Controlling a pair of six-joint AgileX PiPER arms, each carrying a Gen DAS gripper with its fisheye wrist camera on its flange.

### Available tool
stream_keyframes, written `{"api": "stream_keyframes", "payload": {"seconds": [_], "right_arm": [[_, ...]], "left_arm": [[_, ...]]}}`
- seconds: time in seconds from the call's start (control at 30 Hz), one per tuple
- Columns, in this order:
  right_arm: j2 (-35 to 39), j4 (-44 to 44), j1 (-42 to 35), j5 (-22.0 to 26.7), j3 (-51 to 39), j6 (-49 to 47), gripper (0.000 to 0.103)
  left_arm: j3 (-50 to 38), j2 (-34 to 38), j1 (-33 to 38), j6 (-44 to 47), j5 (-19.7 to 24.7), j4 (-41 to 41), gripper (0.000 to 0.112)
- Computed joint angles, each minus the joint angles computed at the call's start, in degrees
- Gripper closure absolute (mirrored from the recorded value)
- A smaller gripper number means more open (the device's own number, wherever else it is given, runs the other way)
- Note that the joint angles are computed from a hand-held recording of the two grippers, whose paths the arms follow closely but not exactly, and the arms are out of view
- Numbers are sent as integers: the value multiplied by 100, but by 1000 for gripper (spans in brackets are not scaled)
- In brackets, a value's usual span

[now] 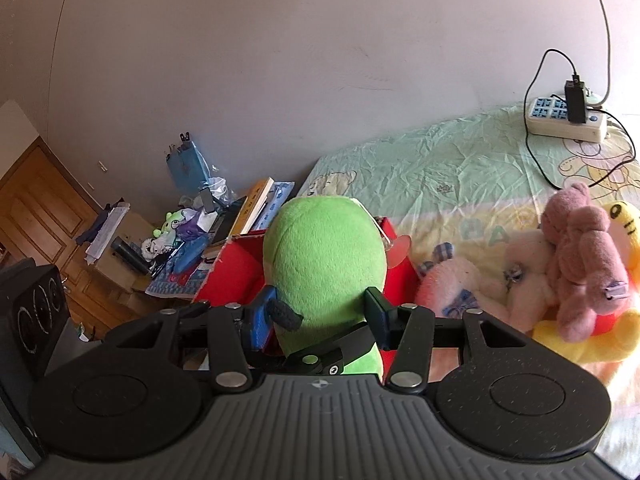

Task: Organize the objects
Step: 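Lift the green plush with the right gripper and carry it over the red box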

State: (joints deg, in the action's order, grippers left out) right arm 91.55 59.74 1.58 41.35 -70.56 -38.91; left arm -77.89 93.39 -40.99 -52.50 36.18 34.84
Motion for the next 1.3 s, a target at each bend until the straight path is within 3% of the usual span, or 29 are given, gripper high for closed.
{"api": "stream_keyframes", "payload": {"seconds": [0.2,0.5,0.87,1.17,1.3], "right_arm": [[351,-243,1028,-717,-440,586,51],[1393,89,1983,-1171,-1338,1077,51],[2391,466,2316,-1135,-2107,1795,52],[3050,543,2365,-942,-2692,2538,53],[3273,-45,2470,-907,-2991,3034,57]], "left_arm": [[809,-787,880,833,-400,-500,46],[1502,-1297,2345,2594,-698,-1597,46],[1739,-1016,3578,4539,-914,-2982,47],[1622,-551,3948,5038,-975,-3229,47],[1615,-460,3965,4896,-1059,-3023,47]]}}
